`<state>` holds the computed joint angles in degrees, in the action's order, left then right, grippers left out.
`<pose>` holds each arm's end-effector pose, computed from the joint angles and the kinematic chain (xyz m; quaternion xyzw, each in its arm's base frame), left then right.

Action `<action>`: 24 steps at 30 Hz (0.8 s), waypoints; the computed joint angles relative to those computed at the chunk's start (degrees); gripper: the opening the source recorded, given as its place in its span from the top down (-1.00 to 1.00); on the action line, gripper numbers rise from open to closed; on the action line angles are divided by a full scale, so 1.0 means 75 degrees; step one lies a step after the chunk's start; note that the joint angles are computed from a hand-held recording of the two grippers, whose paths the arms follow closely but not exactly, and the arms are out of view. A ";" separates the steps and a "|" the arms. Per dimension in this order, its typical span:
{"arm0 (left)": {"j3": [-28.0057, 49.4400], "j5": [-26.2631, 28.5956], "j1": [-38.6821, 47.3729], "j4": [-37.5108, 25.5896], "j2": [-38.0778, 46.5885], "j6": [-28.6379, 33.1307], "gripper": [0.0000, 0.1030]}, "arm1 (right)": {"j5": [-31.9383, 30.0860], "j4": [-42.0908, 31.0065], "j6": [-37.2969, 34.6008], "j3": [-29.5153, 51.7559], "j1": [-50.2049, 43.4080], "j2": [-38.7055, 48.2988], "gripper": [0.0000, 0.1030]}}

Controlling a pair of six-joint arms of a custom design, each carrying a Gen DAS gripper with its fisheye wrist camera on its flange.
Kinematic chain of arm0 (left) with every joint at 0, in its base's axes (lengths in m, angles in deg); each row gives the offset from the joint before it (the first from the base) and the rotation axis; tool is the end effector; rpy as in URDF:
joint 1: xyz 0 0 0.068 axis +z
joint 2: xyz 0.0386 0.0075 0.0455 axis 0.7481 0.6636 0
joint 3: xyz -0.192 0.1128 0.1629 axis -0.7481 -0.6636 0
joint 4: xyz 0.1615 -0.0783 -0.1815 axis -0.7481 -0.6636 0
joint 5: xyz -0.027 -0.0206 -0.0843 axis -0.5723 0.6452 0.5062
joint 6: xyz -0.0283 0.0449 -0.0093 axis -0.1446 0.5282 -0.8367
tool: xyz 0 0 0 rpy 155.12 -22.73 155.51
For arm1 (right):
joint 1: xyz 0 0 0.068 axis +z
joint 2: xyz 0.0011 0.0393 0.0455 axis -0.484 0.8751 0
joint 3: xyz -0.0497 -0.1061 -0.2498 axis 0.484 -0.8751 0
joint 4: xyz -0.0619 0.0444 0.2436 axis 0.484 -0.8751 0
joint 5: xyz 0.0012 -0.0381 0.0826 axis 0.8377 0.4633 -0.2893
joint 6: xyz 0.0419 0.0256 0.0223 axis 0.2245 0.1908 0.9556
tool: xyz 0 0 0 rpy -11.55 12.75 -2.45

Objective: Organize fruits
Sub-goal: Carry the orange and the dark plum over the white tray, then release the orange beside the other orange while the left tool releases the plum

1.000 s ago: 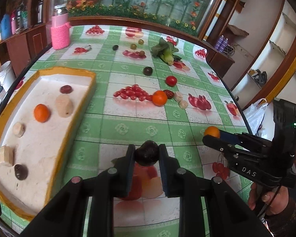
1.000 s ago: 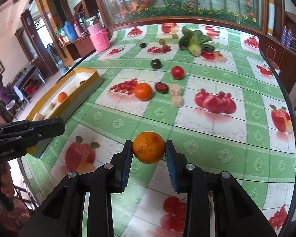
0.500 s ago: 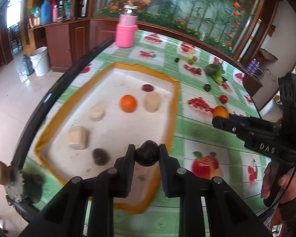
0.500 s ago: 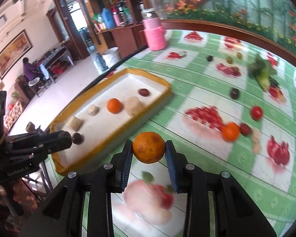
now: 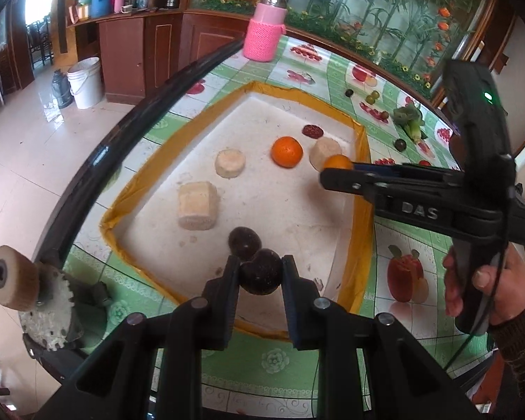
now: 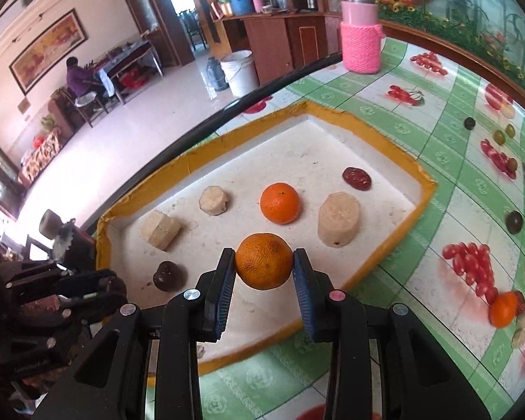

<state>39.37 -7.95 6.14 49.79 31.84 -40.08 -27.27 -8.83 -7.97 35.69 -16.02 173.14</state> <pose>0.1293 -0.0995 0.1100 -0.2134 0.9316 -0.0685 0.2861 0.2918 0.0856 0.1154 -0.4494 0.8425 0.2231 0.1961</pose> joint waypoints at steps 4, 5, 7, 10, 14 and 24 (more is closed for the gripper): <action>0.0033 0.0302 0.0135 0.0486 0.0402 0.0340 0.50 | 0.0267 0.0138 0.0074 0.0152 0.0161 0.0352 0.37; 0.0015 0.0420 0.0194 0.0639 0.0469 0.0412 0.50 | 0.0302 0.0129 0.0065 0.0212 0.0162 0.0412 0.37; 0.0039 0.0567 0.0267 0.0874 0.0658 0.0544 0.50 | 0.0334 0.0161 0.0028 0.0252 0.0148 0.0465 0.37; 0.0161 0.0715 0.0409 0.1076 0.1053 0.0741 0.50 | 0.0428 0.0187 -0.0012 0.0337 0.0182 0.0522 0.37; 0.0326 0.0925 0.0571 0.1317 0.1611 0.0920 0.50 | 0.0601 0.0307 -0.0118 0.0374 0.0270 0.0599 0.37; 0.0632 0.0974 0.0673 0.1430 0.2448 0.1100 0.49 | 0.1241 0.0891 -0.0261 0.0426 0.0711 0.0981 0.36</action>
